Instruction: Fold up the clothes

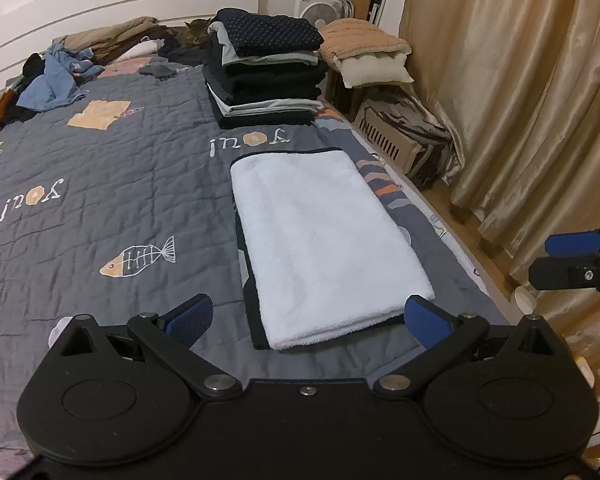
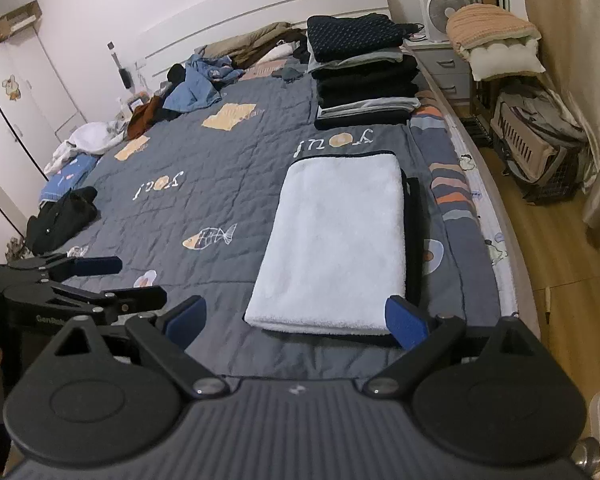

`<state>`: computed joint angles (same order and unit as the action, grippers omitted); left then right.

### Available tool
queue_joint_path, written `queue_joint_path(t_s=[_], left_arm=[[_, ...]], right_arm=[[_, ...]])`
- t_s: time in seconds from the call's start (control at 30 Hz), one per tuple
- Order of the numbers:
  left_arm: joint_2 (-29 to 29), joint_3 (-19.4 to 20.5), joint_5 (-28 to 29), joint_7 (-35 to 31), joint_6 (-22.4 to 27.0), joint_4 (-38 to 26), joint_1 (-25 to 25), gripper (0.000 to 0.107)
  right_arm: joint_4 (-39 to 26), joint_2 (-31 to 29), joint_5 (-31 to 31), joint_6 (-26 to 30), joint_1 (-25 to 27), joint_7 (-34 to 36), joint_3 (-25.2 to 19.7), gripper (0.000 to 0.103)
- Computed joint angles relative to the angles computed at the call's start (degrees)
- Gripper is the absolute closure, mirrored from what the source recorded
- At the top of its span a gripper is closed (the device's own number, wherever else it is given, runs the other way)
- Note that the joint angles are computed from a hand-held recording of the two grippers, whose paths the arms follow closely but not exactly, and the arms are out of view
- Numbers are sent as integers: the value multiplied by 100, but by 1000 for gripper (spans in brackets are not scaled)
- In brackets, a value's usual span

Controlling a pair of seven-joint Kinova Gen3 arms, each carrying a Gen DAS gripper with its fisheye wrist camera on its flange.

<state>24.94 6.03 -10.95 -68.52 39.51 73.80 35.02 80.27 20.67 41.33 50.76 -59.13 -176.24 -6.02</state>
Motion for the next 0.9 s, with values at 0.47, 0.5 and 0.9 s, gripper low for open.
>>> queue_joint_path(t_s=[0.47,0.5,0.9], left_arm=[[-72,25,-6,71,451,-97,29,5],[-80,30,-10,74,459,-93,29,5],[-118,21,-120,141,454,-43,68,5]], right_arm=[[-324,91,-460,197,71,679,-61,7],[-357,105,-484,221,68,720,-57,7],[-432,127,-565,268,35,820,1,7]])
